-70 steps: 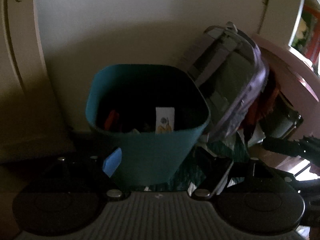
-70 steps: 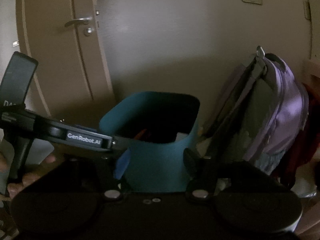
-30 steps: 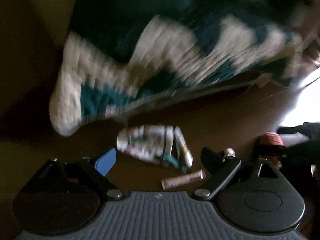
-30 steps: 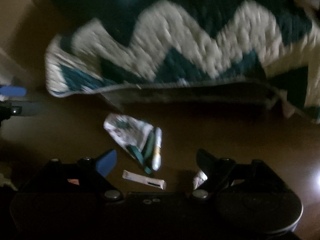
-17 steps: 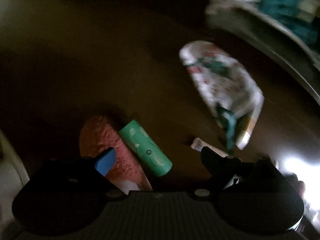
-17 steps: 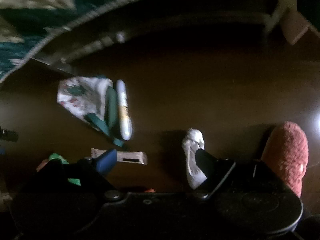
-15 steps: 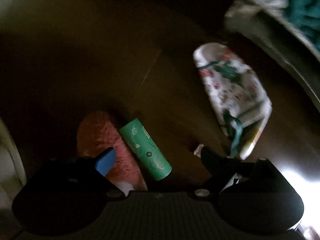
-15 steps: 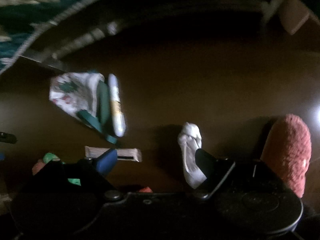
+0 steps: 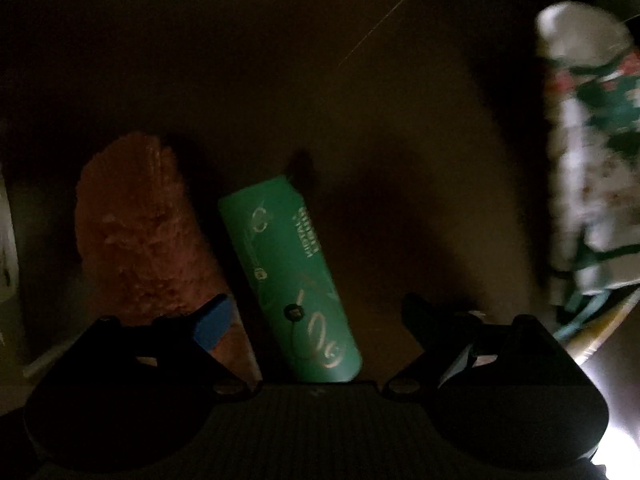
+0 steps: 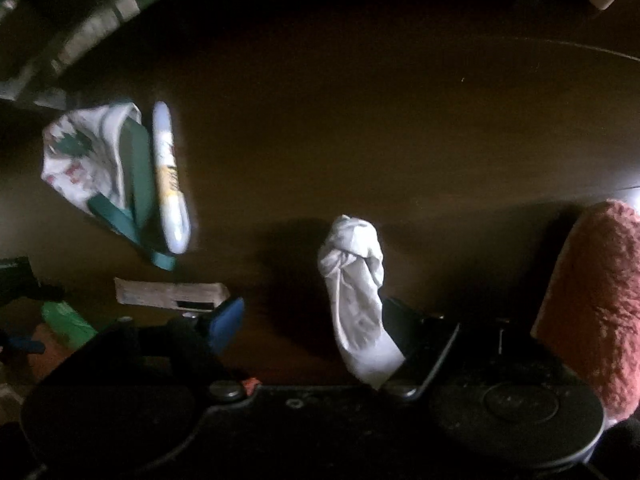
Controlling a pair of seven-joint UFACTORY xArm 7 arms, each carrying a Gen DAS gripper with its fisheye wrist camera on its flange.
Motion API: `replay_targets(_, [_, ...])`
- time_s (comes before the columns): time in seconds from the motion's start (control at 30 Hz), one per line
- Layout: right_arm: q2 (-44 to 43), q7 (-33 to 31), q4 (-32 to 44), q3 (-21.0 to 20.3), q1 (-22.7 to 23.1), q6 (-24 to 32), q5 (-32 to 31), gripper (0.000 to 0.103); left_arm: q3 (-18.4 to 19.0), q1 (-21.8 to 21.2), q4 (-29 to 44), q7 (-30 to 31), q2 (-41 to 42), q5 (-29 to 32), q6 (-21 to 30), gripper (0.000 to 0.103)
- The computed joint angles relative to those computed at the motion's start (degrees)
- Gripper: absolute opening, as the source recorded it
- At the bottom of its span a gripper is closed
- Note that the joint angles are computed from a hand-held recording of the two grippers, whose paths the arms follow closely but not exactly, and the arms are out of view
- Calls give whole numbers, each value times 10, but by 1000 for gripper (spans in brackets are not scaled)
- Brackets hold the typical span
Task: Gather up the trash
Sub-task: 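Grasp the green paper cup with the left tool while the right tool grasps the white tissue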
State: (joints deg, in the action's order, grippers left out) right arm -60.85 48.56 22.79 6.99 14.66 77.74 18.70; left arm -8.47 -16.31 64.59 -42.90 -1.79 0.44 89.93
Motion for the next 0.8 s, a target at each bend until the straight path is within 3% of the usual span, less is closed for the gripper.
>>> replay_targets(0.27, [44,-41,-26,3,20,-50,-4,73,1,-2,-38,-3,22,8,-31,97])
replay_targets(0.4, [55,-42,-37,1,20,-60,-4,60,0,-4,-36,-2,22,7,-30,97])
replay_targets(0.47, [58,-42,-37,1,19,-61,-9,54,2,-3,-36,13,22,10,-32,92])
replay_targets(0.53, [61,-41,-36,2,19,-60,-12,49,1,-3,-32,23,24,1,-33,70])
replay_targets(0.57, [59,-41,-36,1,18,-60,-14,45,2,-3,-33,30,22,-7,-38,64])
replay_targets(0.6, [57,-42,-36,-1,17,-60,-16,36,2,-3,-33,34,22,-11,-41,50])
replay_targets(0.7, [56,-47,-36,-8,16,-60,-13,16,-1,-6,-25,49,27,-14,-46,49])
replay_targets(0.8, [59,-54,-28,-9,14,-58,-18,8,-7,-15,-13,64,30,-13,-51,49])
